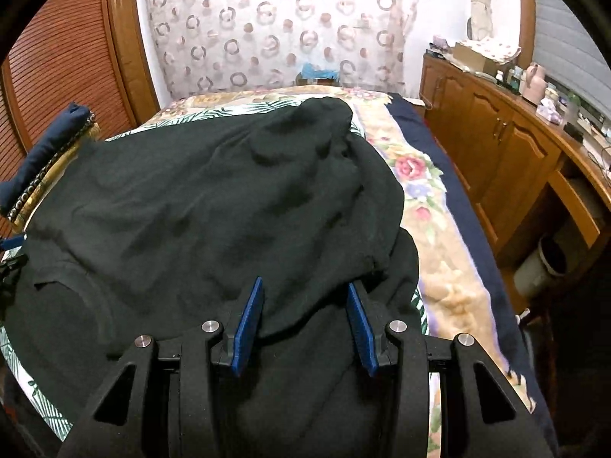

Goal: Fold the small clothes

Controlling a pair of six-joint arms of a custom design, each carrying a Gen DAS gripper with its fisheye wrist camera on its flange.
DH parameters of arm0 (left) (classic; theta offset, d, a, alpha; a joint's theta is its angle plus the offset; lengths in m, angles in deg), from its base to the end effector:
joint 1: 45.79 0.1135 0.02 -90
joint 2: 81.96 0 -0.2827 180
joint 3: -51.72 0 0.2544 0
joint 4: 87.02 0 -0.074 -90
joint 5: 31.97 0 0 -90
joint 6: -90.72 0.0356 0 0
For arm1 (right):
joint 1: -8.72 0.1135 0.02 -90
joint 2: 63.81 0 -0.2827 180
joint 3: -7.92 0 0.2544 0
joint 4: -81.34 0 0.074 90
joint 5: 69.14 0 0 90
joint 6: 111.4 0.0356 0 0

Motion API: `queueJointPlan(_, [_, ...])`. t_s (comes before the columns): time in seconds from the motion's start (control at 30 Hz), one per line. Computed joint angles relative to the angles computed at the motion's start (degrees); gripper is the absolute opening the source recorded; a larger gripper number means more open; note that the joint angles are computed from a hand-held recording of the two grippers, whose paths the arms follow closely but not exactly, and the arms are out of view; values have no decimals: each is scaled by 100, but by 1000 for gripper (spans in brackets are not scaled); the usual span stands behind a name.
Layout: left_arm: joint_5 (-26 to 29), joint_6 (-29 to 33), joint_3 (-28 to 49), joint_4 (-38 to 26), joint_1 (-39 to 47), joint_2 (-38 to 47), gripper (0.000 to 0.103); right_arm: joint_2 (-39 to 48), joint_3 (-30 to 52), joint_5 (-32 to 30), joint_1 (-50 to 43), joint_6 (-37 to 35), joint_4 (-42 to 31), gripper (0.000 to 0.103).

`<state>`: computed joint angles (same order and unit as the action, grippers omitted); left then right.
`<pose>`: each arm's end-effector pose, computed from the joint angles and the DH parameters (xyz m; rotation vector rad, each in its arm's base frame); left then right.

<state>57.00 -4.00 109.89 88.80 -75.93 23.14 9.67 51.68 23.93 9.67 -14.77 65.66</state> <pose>0.2910 -0.1682 0.1153 0.5376 2.4192 -0.2408 0.2375 0.0020 0.1804 0.1429 2.3574 0.0009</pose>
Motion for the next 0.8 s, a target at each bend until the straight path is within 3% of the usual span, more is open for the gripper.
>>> queueJointPlan(0.13, [341, -126, -277, 382, 174, -288, 79, -28, -54, 9, -20, -46, 39, 46])
queueJointPlan(0.2, [336, -173, -321, 449, 216, -437, 67, -47, -68, 41, 3, -50, 36, 46])
queueJointPlan(0.27, [272, -215, -225, 330, 242, -496, 56, -52, -50, 24, -13, -62, 15, 46])
queueJointPlan(0.37, [112, -228, -33, 145, 250, -383, 50, -68, -60, -56, -81, -95, 26, 46])
queueJointPlan(0.53, [-366, -326, 292, -69, 271, 84, 49, -68, -72, 1, -47, -109, 33, 46])
queueJointPlan(0.77, [-25, -313, 300, 32, 429, 223, 48, -56, -56, -8, -59, -120, 33, 46])
queueJointPlan(0.8, [-19, -269, 295, 51, 422, 224, 27, -54, -57, -7, -58, -121, 37, 46])
